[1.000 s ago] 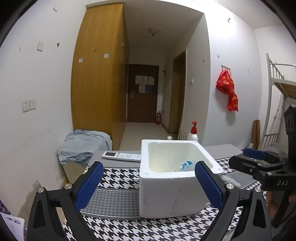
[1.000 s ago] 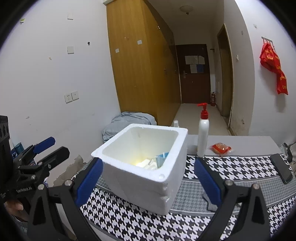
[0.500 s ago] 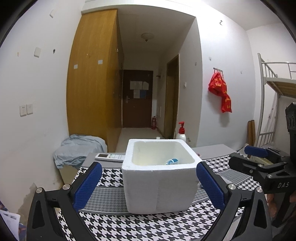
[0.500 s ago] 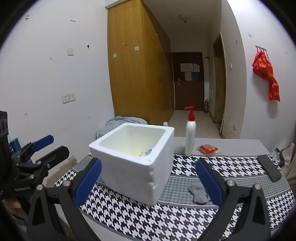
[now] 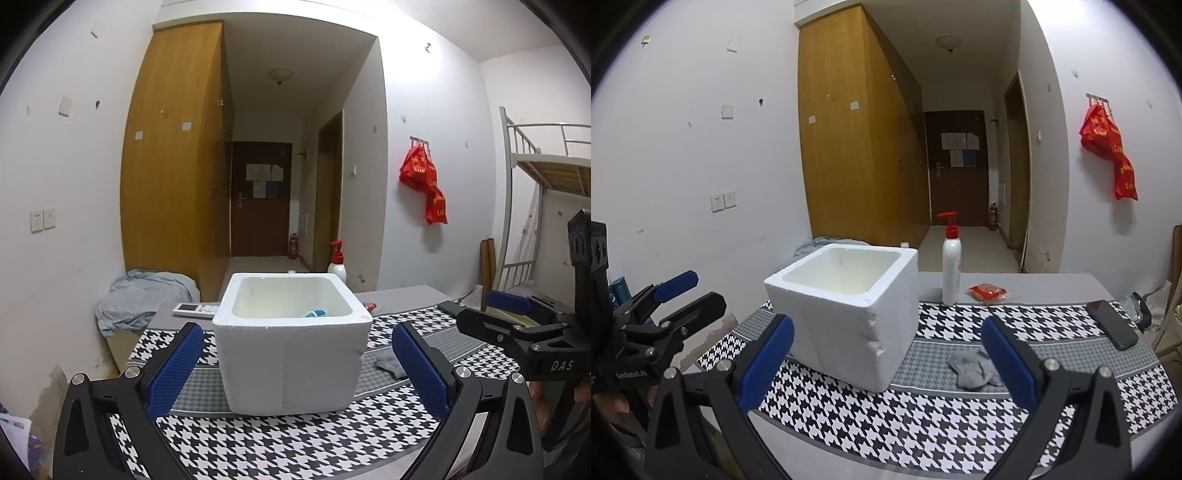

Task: Organize soft objects
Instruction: 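Withdraw both grippers from the box back over the table, then move both grippers toward the grey sock and white foam tube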

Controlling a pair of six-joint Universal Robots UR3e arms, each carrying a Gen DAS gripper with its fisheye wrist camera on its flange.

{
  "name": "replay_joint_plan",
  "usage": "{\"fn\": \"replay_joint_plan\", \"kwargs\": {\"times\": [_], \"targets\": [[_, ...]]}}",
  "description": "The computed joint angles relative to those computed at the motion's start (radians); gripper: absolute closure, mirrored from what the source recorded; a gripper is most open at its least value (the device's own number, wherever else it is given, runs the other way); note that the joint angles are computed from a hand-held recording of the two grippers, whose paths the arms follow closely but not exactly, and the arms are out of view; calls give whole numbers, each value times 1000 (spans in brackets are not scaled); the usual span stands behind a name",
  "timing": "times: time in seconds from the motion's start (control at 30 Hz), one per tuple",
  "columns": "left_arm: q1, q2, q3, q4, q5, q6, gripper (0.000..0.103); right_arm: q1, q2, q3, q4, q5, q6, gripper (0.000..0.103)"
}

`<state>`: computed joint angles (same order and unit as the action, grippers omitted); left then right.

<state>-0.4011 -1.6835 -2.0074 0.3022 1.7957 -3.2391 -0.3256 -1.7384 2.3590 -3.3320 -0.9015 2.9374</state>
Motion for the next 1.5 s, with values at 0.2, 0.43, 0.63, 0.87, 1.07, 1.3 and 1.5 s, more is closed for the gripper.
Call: {"fn": "replay_joint_plan", "kwargs": {"times": [0.2,0.43,0.63,0.87,1.07,1.3,1.5], "targets": [[-39,-41,-18,70,8,-13,1,-73,-62,80,-6,33,-23,1],[-63,-95,20,84,-31,-13,1,-148,-106,131,-2,62,-38,1],[-84,-142,69,65,-53,-9,1,-194,-136,159,13,74,-67,1],[-106,-189,135,13,-67,-15,1,-311,-190,201,58,129,-84,1],[-121,-235,198,-26,-91,-8,1,-371,-205,218,94,150,-115,1],[-138,-287,264,-55,-125,7,1,-439,-234,244,140,173,-157,1],[-153,-333,318,-78,-139,10,1,-481,-246,260,169,190,-190,1]]}}
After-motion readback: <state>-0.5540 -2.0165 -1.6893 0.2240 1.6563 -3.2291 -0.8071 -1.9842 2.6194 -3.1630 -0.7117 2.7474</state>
